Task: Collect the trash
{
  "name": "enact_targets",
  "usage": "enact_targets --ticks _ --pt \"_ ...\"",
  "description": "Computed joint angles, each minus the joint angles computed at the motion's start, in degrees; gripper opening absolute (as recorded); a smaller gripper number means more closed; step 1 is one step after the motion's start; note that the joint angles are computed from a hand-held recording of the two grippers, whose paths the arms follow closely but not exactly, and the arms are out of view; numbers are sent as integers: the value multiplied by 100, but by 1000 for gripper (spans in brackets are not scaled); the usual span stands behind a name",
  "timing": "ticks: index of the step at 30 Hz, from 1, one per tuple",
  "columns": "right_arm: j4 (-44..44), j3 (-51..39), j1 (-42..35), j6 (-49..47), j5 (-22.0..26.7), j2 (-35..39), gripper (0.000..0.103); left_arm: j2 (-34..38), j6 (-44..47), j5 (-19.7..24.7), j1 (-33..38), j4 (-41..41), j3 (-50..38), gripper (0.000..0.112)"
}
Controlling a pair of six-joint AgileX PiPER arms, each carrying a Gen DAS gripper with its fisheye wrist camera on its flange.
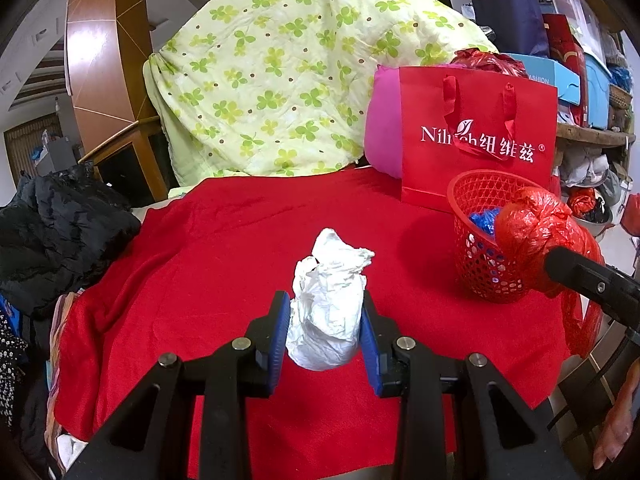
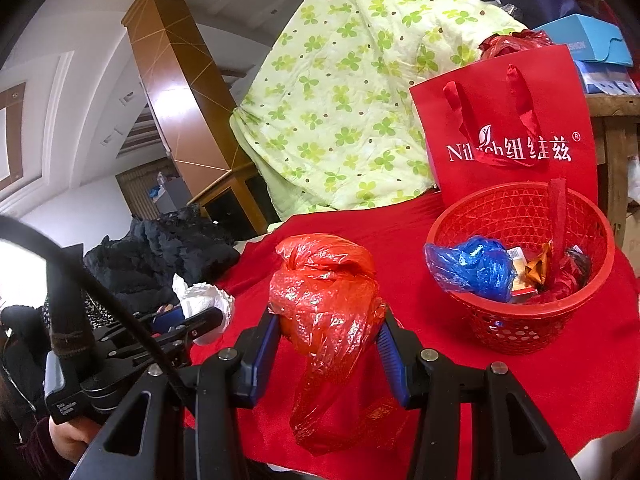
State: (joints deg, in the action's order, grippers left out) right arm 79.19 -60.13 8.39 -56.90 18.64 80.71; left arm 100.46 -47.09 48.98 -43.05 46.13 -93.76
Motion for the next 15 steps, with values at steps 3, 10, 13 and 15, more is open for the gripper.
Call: enact_targets --ticks 3,10,13,15 --pt "15 20 -3 -21 -2 -8 50 8 47 -7 22 -54 -17 35" --pt "35 55 -29 -20 18 -37 50 14 77 -30 29 -69 -20 35" --pt "25 56 -28 -18 13 -40 50 9 98 -26 33 -88 -27 35" --pt "37 57 -28 -30 11 -40 50 11 94 -23 29 -73 -28 35"
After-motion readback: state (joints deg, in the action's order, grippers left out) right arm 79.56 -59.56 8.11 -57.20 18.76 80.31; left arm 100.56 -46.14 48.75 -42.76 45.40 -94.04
